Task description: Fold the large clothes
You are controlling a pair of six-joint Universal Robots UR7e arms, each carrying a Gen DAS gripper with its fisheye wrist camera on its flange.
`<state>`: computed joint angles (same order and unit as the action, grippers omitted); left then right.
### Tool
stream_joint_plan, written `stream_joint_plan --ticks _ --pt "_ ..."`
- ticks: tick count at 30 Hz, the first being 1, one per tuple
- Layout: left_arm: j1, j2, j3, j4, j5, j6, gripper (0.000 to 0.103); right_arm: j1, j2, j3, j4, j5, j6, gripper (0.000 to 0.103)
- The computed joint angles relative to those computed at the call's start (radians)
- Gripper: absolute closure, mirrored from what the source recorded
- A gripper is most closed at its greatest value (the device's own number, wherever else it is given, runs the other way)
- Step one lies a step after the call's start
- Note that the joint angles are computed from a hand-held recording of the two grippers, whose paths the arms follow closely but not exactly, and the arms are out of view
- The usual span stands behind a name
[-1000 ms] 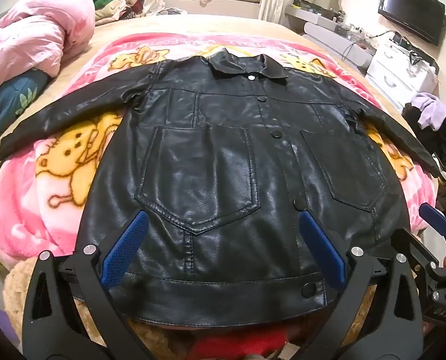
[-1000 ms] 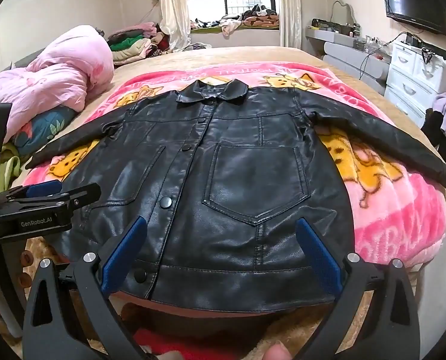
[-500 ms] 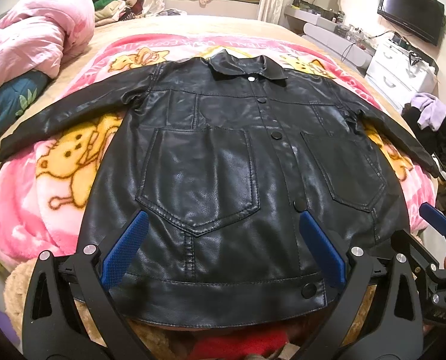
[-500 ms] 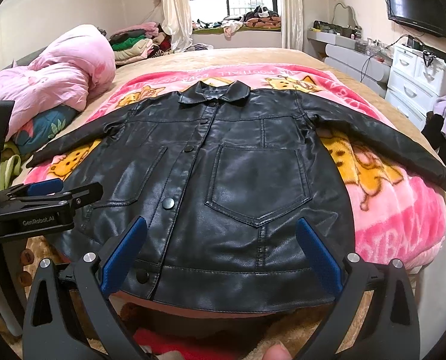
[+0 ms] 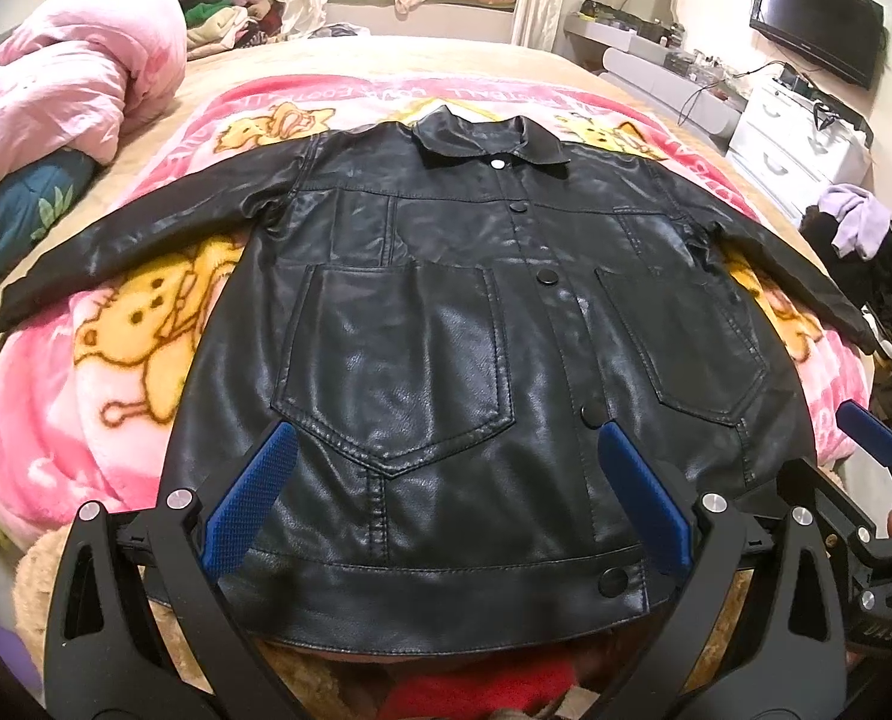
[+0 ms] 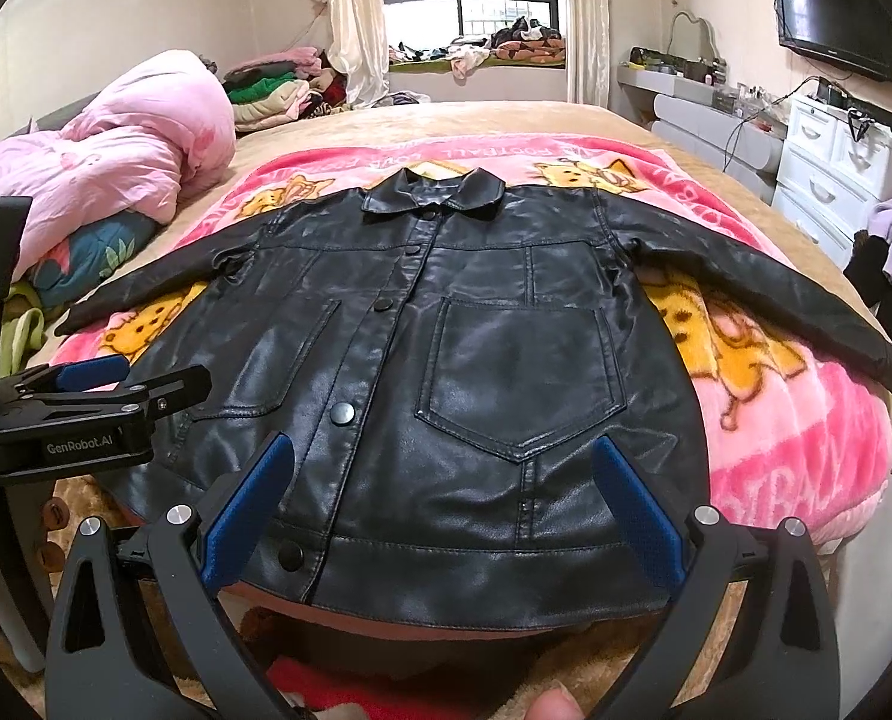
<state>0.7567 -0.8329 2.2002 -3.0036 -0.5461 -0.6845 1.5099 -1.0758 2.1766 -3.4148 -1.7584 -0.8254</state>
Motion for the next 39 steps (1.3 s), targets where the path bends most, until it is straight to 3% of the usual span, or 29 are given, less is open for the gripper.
stream_joint_plan --ticks 22,39 --pt "0.001 0.006 -0.018 0.009 -0.003 0.016 0.009 0.002 0.0 -0.006 -0.001 -0.003 0.003 0.004" --pt "0.056 0.049 -0.138 -0.003 0.014 0.128 0.009 0.05 0.087 -0.177 0.023 -0.061 0.022 0.004"
